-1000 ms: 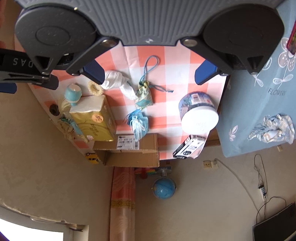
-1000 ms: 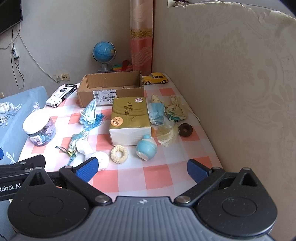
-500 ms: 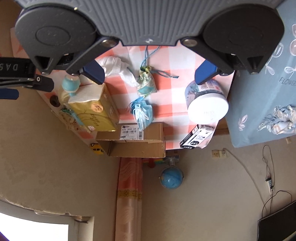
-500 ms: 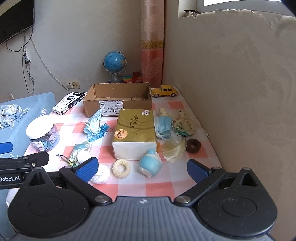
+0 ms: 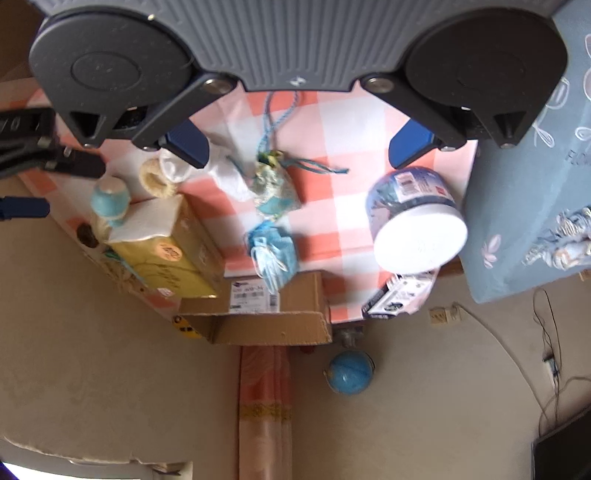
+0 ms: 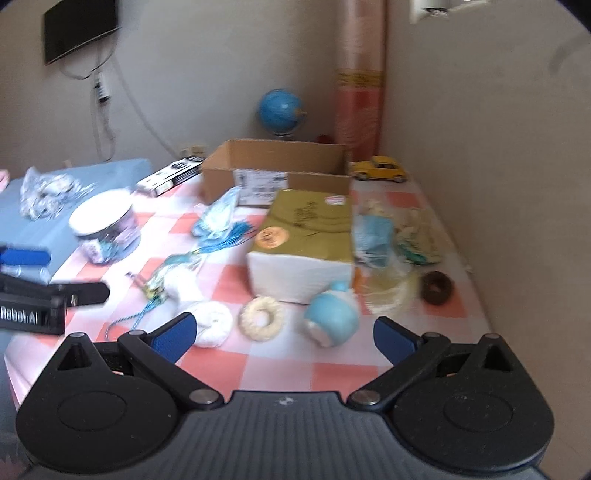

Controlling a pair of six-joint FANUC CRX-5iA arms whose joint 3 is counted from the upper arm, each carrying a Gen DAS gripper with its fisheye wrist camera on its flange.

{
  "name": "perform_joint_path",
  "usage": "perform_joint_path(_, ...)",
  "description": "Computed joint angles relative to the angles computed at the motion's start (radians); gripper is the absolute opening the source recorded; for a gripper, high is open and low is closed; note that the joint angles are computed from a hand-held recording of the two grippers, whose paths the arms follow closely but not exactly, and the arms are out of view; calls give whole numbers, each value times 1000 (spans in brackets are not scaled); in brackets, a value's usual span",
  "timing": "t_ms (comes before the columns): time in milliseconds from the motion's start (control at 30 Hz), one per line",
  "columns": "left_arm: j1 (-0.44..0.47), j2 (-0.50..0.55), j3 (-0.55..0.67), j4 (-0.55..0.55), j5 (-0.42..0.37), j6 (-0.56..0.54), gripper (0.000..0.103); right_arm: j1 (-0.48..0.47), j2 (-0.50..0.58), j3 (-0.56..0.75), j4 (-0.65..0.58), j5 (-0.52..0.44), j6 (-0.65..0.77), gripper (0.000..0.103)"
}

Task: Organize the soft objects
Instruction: 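Grasp the white rolled sock with the right tool while the left tool approaches the sachet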

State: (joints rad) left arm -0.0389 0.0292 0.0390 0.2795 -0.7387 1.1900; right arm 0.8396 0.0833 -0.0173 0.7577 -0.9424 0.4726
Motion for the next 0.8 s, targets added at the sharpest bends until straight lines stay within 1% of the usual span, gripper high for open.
perform_joint_path(67, 3, 11, 14, -16, -19, 9, 102, -2, 7, -4, -13, 25, 32, 103)
perform_joint_path(233, 17, 32, 26, -24, -41, 27, 102, -13, 42, 25, -82, 88, 163, 103)
perform_joint_path(333, 10, 41, 41, -73, -35, 49, 102, -18, 67, 47, -103, 114, 221, 102)
perform_joint_path(433, 12, 49, 46, -82, -30, 41, 102, -25, 94, 76, -131, 133, 278, 100)
perform_joint_path(500, 15, 60, 52, -76, -36, 32, 102, -28, 115, 98, -144, 141, 311, 96)
perform_joint_path(567, 18, 70, 58, -75, -43, 33, 102, -33, 136, 127, -181, 143, 358, 89)
perform_joint_path(667, 19, 84, 72, -85, -56, 46, 102, -38, 166, 169, -229, 132, 412, 83)
perform_joint_path(800, 18, 95, 85, -107, -60, 58, 102, -39, 192, 190, -242, 129, 442, 77)
